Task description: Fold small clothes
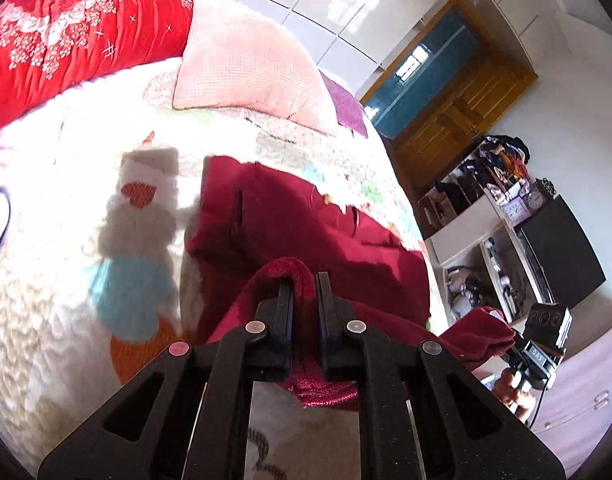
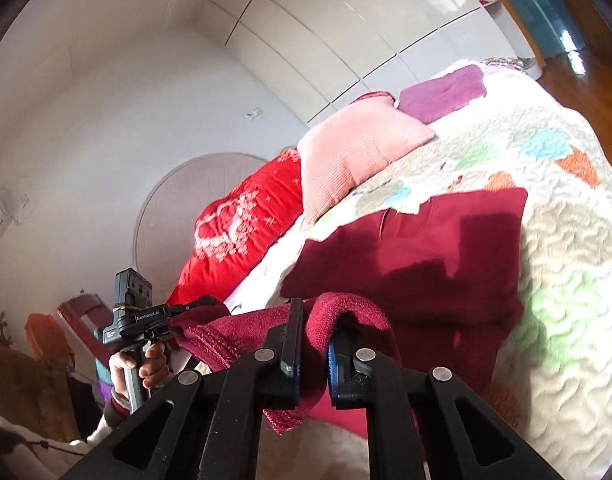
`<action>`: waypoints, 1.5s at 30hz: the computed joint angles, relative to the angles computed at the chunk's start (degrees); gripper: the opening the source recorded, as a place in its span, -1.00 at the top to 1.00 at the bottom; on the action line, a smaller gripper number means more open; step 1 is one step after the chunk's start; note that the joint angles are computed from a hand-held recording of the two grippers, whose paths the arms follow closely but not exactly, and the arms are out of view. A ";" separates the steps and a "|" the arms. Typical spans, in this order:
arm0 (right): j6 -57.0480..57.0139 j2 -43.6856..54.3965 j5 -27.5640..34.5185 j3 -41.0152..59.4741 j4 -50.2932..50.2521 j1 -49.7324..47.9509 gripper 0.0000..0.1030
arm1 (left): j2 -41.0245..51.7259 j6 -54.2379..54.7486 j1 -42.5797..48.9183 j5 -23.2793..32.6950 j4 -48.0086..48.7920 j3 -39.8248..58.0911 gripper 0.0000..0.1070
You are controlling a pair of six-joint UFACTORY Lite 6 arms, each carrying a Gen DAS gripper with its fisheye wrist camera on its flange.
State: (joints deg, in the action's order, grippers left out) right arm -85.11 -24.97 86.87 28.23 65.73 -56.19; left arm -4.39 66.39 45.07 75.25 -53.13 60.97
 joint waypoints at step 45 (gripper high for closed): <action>7.98 19.00 -50.86 13.09 6.77 32.38 0.20 | 22.64 -12.27 -32.82 -51.73 2.02 7.83 -0.31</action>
State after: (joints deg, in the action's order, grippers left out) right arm -77.13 -5.96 36.01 41.31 72.50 -23.80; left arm 18.25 54.12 12.24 23.52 -51.11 68.80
